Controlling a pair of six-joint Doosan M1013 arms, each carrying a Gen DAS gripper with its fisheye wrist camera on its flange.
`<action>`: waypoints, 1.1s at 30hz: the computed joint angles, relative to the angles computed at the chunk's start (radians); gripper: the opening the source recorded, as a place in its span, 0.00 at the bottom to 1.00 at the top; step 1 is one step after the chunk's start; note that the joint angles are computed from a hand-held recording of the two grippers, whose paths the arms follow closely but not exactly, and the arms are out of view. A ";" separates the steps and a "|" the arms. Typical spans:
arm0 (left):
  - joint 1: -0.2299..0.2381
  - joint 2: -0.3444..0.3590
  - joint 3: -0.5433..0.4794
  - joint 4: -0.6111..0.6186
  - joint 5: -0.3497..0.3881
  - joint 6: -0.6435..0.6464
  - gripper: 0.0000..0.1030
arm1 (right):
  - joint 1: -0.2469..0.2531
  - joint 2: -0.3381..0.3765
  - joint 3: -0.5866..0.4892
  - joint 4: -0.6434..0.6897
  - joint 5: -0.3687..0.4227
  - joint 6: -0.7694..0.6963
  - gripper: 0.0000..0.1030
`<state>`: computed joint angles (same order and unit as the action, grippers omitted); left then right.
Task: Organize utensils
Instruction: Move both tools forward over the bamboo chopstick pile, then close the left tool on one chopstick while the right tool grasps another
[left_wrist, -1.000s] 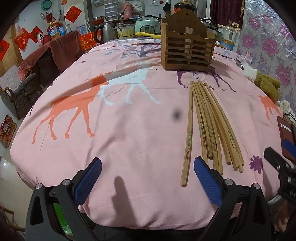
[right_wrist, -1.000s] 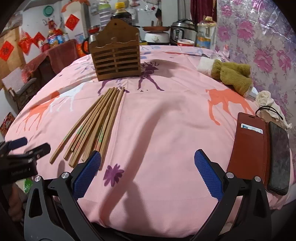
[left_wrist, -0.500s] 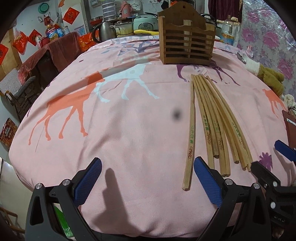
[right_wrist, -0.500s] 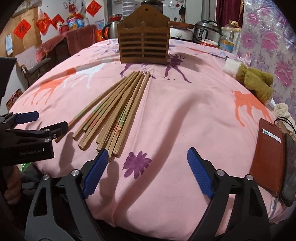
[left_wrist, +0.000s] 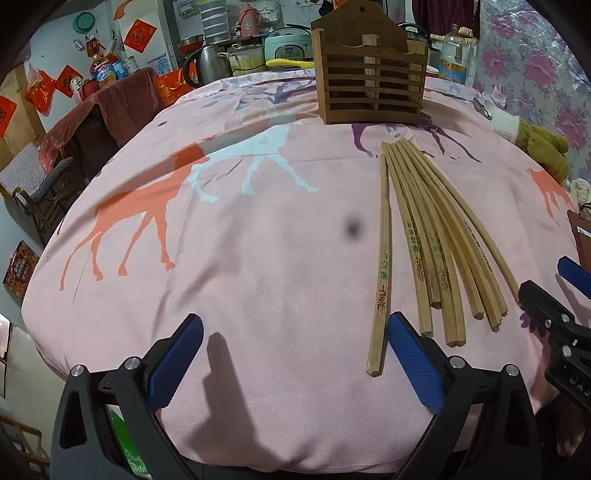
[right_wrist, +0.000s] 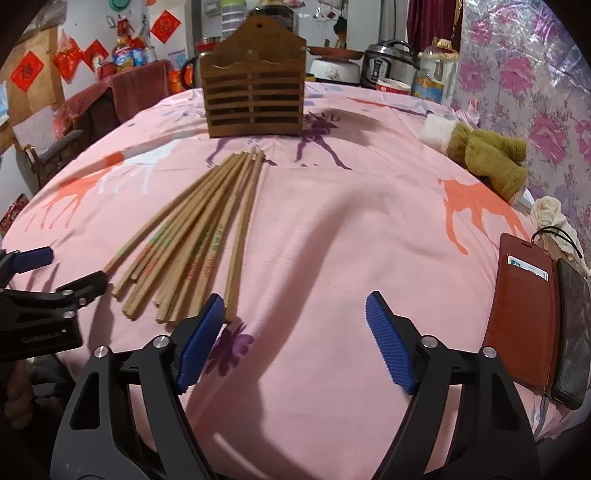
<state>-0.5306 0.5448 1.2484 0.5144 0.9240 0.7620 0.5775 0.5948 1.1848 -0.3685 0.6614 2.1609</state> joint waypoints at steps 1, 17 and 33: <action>0.000 0.000 0.000 -0.003 -0.001 0.001 0.95 | 0.001 -0.003 0.005 0.005 -0.012 -0.011 0.73; 0.022 -0.025 0.056 -0.046 -0.123 0.025 0.95 | -0.010 0.000 0.007 0.064 -0.013 -0.025 0.62; 0.018 -0.047 0.105 -0.041 -0.267 0.110 0.09 | -0.004 -0.001 0.017 0.122 -0.081 -0.142 0.35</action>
<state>-0.5124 0.4977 1.3530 0.4731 0.6571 0.8717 0.5737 0.5937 1.2015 -0.2465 0.5809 2.0191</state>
